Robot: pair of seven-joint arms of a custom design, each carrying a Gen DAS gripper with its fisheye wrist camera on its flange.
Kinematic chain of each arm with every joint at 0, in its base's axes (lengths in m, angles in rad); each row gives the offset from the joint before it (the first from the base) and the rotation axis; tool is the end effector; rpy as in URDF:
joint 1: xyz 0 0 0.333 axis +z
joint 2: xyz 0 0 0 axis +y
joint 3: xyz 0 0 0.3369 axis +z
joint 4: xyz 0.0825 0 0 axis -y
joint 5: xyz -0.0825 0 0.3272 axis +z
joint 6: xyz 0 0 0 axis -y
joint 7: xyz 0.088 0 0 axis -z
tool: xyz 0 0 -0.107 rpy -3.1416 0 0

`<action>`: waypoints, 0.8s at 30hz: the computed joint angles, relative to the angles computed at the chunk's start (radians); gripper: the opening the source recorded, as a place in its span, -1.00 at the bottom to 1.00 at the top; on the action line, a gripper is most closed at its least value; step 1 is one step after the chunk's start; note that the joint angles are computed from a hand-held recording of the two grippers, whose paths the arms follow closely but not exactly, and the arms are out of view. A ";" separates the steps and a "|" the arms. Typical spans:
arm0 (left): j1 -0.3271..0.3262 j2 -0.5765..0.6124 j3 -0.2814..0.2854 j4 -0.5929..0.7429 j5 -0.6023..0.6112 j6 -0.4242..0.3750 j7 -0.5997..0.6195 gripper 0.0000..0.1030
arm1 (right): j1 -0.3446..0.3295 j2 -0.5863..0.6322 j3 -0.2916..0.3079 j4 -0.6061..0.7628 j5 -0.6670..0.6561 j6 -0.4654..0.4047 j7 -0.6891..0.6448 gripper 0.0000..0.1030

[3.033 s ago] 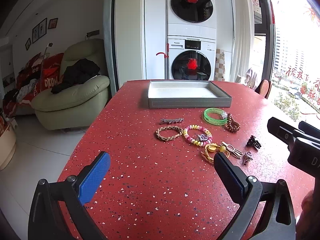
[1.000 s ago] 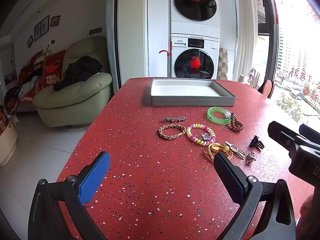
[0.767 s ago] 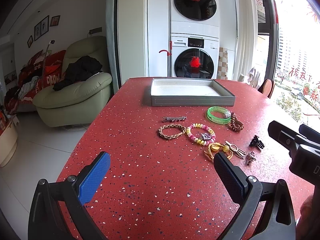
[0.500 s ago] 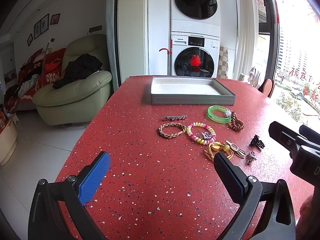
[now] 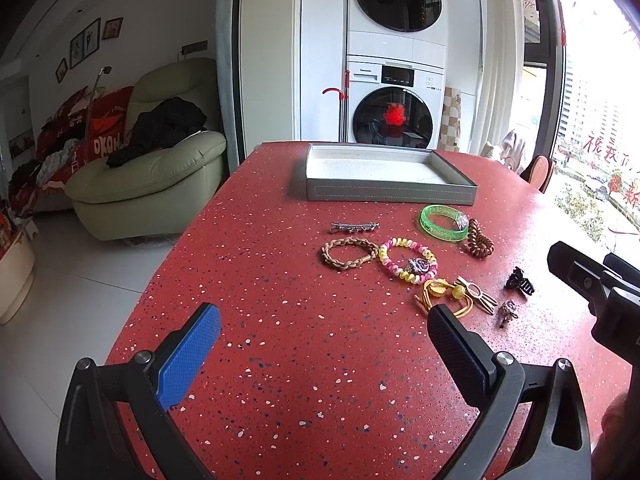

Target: Organize jewelry

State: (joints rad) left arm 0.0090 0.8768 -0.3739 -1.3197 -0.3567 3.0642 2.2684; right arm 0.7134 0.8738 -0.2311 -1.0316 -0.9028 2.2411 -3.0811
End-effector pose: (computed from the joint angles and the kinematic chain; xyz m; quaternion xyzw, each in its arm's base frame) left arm 0.7478 -0.1392 0.3714 -0.4721 0.7540 -0.3946 0.2299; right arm 0.6550 0.4021 0.4081 -0.4248 0.7673 -0.3960 0.2720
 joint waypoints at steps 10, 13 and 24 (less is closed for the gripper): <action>-0.006 -0.004 0.013 0.001 0.004 -0.015 -0.014 1.00 | -0.001 0.003 -0.001 0.005 0.006 -0.004 -0.004 1.00; -0.009 -0.003 0.018 0.005 0.006 -0.020 -0.017 1.00 | -0.001 0.004 0.000 0.007 0.007 -0.004 -0.004 1.00; -0.022 0.000 0.038 0.016 0.012 -0.038 -0.032 1.00 | -0.001 0.008 0.000 0.014 0.011 -0.006 -0.009 1.00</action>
